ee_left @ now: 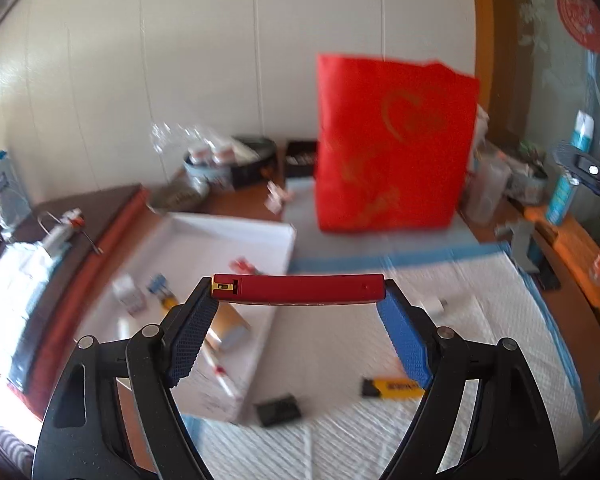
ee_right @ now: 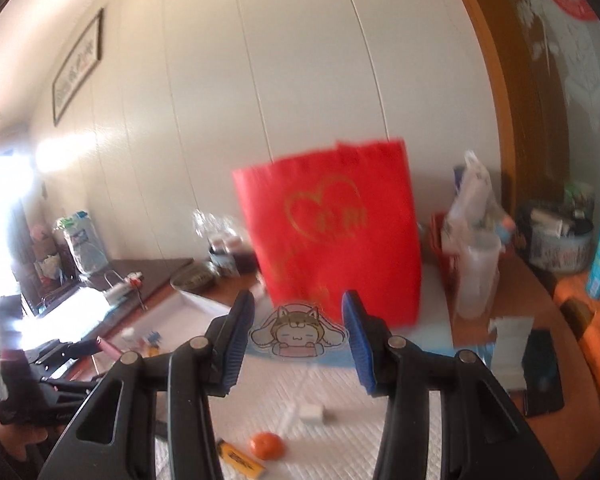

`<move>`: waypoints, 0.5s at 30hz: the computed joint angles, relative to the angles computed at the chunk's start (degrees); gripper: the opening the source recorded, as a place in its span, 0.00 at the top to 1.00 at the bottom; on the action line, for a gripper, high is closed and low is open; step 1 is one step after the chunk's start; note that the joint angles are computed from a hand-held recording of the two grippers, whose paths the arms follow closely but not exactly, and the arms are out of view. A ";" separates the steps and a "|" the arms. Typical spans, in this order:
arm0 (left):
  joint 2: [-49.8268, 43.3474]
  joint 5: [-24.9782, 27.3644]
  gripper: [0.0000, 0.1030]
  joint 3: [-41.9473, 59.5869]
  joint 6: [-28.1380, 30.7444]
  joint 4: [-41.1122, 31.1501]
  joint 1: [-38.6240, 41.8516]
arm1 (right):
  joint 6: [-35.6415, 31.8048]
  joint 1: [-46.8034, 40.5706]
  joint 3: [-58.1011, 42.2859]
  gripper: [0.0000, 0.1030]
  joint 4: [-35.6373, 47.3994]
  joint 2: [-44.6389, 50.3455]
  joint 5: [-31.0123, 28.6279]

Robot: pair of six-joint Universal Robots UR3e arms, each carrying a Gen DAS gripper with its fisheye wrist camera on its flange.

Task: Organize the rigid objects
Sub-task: 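Carry the red stick and cat sticker into the white tray and open both tools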

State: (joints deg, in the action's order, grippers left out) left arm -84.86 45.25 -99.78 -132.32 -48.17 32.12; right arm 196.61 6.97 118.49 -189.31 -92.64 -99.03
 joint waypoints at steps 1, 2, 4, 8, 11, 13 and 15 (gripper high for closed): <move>-0.57 -1.06 0.21 2.04 -0.58 0.11 0.83 | -0.34 0.56 -1.38 0.56 0.23 0.02 -0.44; -1.16 -1.83 0.21 3.90 -1.19 0.24 1.38 | -0.68 1.20 -3.13 0.56 0.41 0.26 -0.93; -2.34 -3.77 0.21 8.30 -2.42 0.06 2.76 | -1.18 2.58 -6.68 0.56 0.37 0.88 -2.13; -4.82 -8.37 0.21 18.36 -5.43 -1.57 5.90 | -2.95 6.00 -13.90 0.56 -1.09 3.22 -5.23; -7.50 -13.76 0.21 28.18 -9.14 -3.04 9.63 | -4.60 7.62 -21.03 0.56 -0.55 5.40 -6.56; -10.16 -17.83 0.21 35.07 -13.20 -1.99 12.88 | -4.96 8.40 -25.91 0.56 0.07 6.42 -6.93; -13.51 -21.99 0.21 42.31 -18.73 0.18 16.43 | -5.33 9.44 -30.69 0.56 0.17 7.53 -7.61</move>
State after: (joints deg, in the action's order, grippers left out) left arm -98.36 23.26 -57.47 -151.06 -47.99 48.55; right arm 191.29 16.42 87.80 -189.15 -85.10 -106.63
